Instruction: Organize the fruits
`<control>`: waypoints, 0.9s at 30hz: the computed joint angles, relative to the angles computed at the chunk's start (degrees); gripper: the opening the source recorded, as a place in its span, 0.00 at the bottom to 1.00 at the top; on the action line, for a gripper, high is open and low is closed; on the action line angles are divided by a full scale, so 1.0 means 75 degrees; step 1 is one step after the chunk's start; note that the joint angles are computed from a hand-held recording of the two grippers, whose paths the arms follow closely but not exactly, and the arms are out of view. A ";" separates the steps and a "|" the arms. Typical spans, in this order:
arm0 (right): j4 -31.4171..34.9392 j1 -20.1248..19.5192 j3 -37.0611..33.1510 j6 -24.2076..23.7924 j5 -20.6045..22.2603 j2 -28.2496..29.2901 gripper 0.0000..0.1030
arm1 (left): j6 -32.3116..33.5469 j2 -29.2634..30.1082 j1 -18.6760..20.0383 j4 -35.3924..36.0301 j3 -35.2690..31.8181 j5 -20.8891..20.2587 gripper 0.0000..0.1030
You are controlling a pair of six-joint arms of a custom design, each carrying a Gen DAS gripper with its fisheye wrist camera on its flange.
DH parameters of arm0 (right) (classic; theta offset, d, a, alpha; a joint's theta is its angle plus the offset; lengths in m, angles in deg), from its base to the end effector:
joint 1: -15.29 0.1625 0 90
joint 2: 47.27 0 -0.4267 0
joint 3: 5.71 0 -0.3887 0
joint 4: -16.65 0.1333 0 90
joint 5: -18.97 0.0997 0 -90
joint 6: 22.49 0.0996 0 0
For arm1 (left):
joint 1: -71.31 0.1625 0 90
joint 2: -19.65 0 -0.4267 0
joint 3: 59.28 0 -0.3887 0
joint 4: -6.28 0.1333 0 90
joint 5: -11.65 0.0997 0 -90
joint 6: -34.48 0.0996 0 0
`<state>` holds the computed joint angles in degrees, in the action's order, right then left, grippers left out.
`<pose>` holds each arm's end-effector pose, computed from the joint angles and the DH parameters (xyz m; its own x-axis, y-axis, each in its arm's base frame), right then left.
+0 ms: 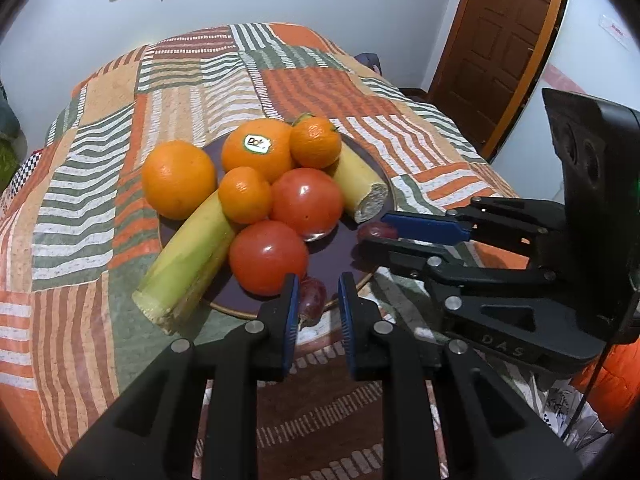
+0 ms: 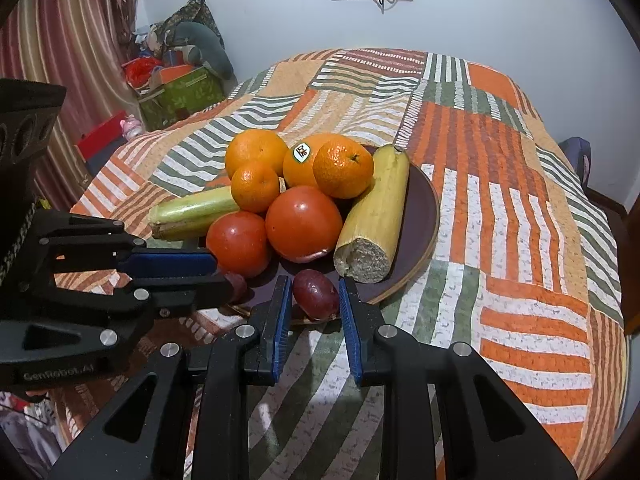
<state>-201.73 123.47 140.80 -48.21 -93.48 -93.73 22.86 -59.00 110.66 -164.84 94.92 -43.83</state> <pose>0.2021 -0.3100 0.0554 -0.7228 -0.4676 0.5088 -0.6530 0.7030 -0.2817 -0.1025 -0.3294 0.1325 -0.7084 0.4628 -0.5329 0.6401 0.7394 -0.2087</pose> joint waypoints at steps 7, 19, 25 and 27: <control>0.0198 -0.0058 -0.0007 0.0039 0.0088 -0.0046 0.22 | -0.0103 -0.0034 0.0009 0.0085 0.0013 0.0033 0.20; -0.0166 0.0222 0.0091 0.0188 -0.0122 -0.0215 0.40 | -0.0715 -0.0945 -0.0426 0.0395 0.0338 0.0719 0.22; -0.0381 0.0755 0.0244 0.0479 -0.0364 -0.0670 0.40 | -0.1439 -0.2172 -0.1377 0.1326 0.0568 0.1426 0.22; -0.0497 0.1099 0.0279 0.0577 -0.0572 -0.0846 0.40 | -0.1858 -0.2825 -0.1813 0.2024 0.0600 0.1659 0.22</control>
